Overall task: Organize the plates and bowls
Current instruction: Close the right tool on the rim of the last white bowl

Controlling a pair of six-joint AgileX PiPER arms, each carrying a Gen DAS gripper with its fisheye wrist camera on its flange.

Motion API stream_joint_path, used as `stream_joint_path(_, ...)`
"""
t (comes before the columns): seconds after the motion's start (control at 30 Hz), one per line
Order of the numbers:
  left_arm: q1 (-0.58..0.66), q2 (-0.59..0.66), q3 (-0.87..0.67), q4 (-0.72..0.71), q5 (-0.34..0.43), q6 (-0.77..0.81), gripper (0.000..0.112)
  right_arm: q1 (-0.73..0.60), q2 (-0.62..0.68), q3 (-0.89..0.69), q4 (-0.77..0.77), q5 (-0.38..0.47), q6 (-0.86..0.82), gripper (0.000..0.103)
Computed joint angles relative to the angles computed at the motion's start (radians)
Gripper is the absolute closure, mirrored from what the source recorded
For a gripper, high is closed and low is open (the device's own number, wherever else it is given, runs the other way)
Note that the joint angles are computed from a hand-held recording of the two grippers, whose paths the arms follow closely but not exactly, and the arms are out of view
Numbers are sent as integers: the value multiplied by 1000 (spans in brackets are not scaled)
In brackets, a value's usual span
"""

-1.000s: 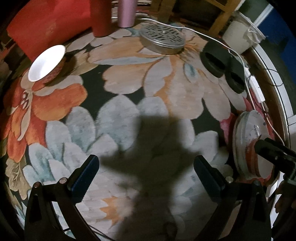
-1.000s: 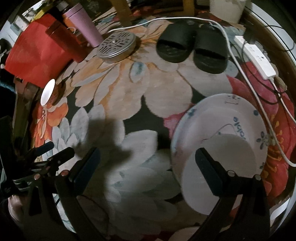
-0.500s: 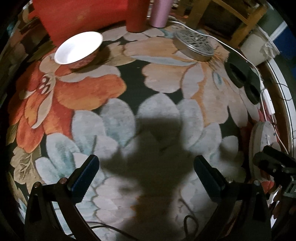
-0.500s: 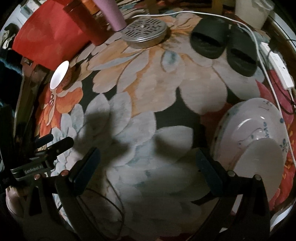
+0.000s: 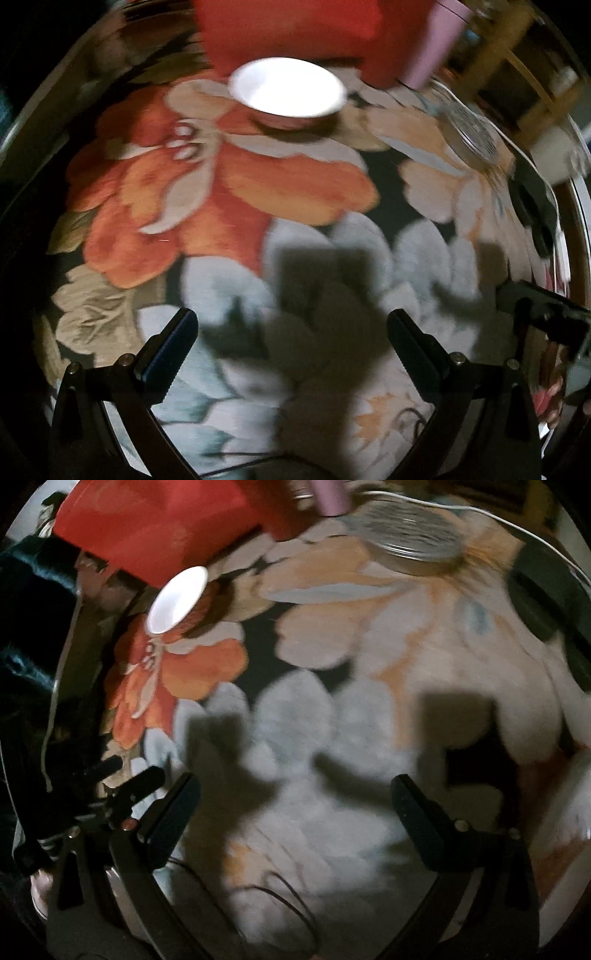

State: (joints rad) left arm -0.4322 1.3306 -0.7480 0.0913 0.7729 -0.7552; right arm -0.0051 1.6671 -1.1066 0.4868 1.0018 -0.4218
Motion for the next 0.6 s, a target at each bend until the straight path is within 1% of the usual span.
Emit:
stream_joint_path(0.1, 101, -60, 30, -1, 13, 42, 10, 89, 87, -99, 28, -8, 33, 0)
stream_joint_path(0.23, 254, -128, 46, -20, 31, 129, 10, 165, 201, -241, 52, -7, 93, 0)
stream_joint_path(0.33, 367, -168, 50, -53, 42, 203, 10, 219, 291, -360, 48, -30, 171, 1)
stream_joint_path(0.43, 474, -200, 49, -90, 53, 271, 10, 263, 404, -511, 27, -19, 278, 2)
stream_joint_path(0.47, 488, -205, 48, -95, 55, 279, 10, 278, 449, -571, 17, -16, 330, 4)
stream_joint_path(0.5, 516, -215, 51, -107, 56, 300, 10, 287, 470, -603, 7, -15, 359, 9)
stream_joint_path(0.53, 525, -221, 54, -111, 58, 305, 10, 298, 502, -651, -6, -9, 399, 11)
stream_joint_path(0.6, 552, -230, 66, -129, 59, 334, 10, 310, 568, -743, -15, 11, 472, 22)
